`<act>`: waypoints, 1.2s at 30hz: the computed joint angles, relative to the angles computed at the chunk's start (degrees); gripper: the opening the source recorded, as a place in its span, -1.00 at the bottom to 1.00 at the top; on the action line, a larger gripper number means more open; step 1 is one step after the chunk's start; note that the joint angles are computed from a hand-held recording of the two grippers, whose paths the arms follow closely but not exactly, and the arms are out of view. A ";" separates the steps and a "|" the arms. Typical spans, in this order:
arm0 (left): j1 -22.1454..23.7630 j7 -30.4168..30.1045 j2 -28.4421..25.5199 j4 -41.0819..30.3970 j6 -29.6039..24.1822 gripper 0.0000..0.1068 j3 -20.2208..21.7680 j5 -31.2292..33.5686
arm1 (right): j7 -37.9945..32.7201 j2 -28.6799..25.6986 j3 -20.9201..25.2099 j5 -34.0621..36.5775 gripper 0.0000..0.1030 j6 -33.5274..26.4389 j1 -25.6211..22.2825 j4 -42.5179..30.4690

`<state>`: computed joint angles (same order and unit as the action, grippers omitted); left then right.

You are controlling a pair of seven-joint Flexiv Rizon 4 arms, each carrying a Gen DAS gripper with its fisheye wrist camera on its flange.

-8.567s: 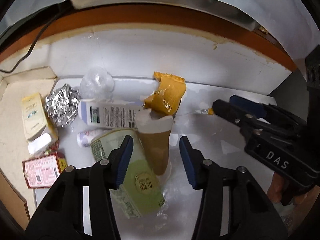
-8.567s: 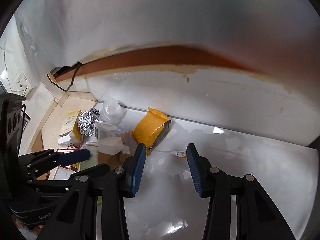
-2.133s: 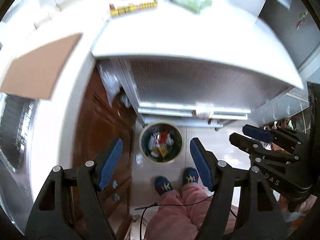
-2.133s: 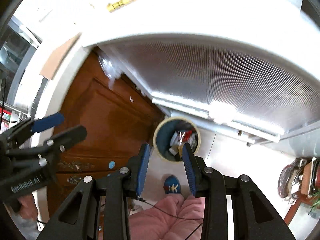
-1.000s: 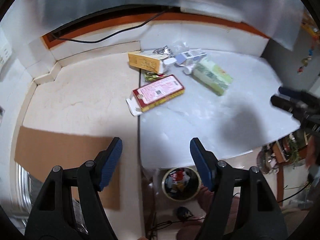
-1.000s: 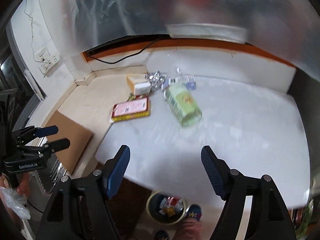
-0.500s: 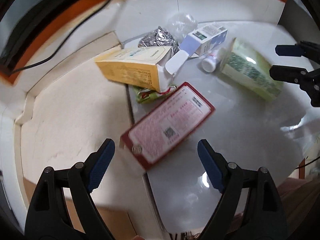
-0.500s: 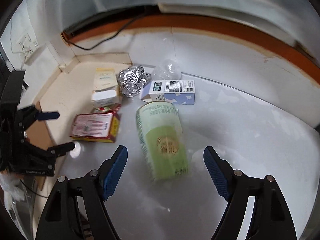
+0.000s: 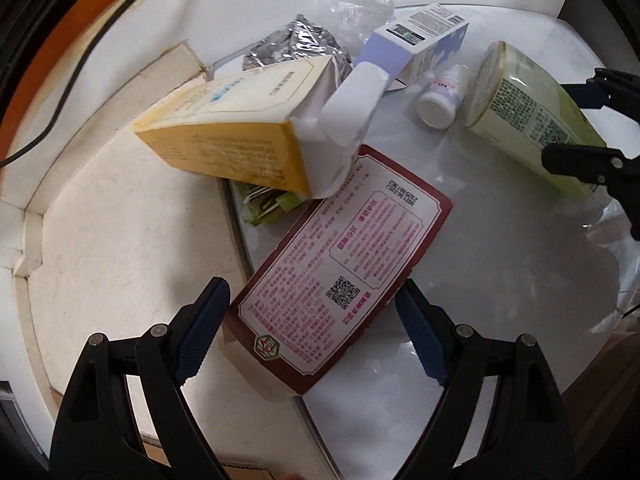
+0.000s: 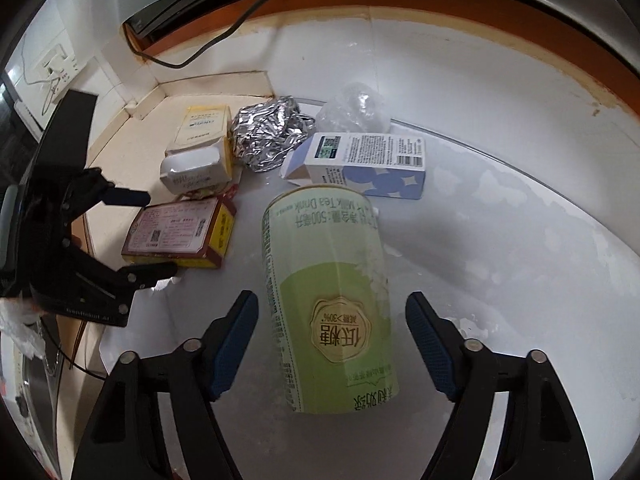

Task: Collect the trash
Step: 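Grasp the red-bordered white box with the left tool while the right tool grasps the green milk tea cup, then carry the white box and milk tea cup down over the bin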

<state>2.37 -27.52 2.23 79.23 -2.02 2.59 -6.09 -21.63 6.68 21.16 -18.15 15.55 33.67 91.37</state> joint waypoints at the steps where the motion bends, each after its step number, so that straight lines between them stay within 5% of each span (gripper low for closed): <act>1: -0.13 0.17 0.09 0.34 0.60 0.53 -0.07 0.19 | -0.15 -0.07 0.08 -0.22 0.27 -0.11 0.10 -0.15; 12: -1.30 2.22 3.89 4.82 4.27 0.25 -0.06 1.17 | -2.39 -1.28 0.54 -3.42 0.14 0.24 1.55 -1.03; 24: -1.45 2.94 9.81 8.50 1.45 0.06 1.24 0.44 | 2.73 0.09 1.95 -5.65 0.12 0.75 2.60 0.02; 36: 2.35 3.40 13.11 6.28 -8.76 0.06 5.90 -6.68 | 11.95 0.59 5.44 -8.32 0.12 -4.31 6.15 -2.76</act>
